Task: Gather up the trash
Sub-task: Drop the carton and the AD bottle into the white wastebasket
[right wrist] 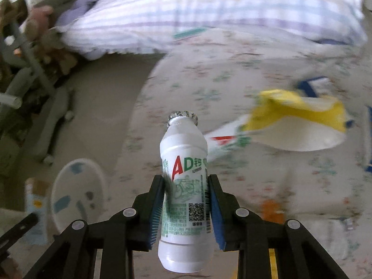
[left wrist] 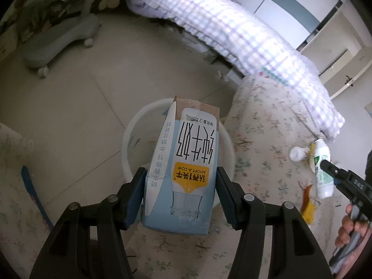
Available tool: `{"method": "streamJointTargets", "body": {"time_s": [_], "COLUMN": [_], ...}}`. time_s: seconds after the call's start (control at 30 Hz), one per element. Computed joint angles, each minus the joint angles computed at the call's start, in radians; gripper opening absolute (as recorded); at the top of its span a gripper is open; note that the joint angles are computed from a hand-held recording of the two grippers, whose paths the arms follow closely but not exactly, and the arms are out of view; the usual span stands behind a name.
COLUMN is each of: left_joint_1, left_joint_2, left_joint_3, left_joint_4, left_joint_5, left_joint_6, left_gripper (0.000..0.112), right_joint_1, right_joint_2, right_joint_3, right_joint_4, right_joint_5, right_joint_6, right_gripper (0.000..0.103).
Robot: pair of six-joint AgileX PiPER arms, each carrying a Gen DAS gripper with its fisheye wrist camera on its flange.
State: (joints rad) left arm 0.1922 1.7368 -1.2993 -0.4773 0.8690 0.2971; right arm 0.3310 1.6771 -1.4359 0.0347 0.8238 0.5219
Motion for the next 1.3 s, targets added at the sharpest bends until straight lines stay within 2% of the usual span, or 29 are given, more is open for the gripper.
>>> {"method": "streamJointTargets", "body": {"time_s": [0.23, 0.3, 0.33, 0.37, 0.5, 0.93, 1.3], "left_joint_1": [0.006, 0.008, -0.001, -0.004, -0.006, 0.122, 0.178], "left_joint_2": [0.056, 0.059, 0.045, 0.036, -0.002, -0.142, -0.156], "left_joint_3": [-0.021, -0.031, -0.02, -0.012, 0.015, 0.159, 0.19], "left_joint_4": [0.024, 0.044, 0.084, 0.106, 0.197, 0.24, 0.243], "left_joint_5": [-0.032, -0.029, -0.052, -0.067, -0.097, -0.136, -0.147], "left_joint_6": [-0.036, -0.064, -0.097, -0.102, -0.12, 0.013, 0.072], "left_gripper": [0.063, 0.071, 0.083, 0.089, 0.09, 0.093, 0.093], "right_joint_1": [0.083, 0.1, 0.106, 0.113, 0.133, 0.234, 0.316], "right_joint_2": [0.095, 0.123, 0.131, 0.143, 0.17, 0.298, 0.454], "right_joint_3": [-0.075, -0.098, -0.105, -0.116, -0.143, -0.278, -0.459], "right_joint_4": [0.024, 0.025, 0.026, 0.027, 0.025, 0.013, 0.004], "right_joint_5": [-0.004, 0.0, 0.001, 0.003, 0.012, 0.047, 0.083], "right_joint_6": [-0.01, -0.011, -0.011, -0.012, -0.011, 0.011, 0.025], "right_gripper": [0.033, 0.033, 0.033, 0.033, 0.034, 0.034, 0.034]}}
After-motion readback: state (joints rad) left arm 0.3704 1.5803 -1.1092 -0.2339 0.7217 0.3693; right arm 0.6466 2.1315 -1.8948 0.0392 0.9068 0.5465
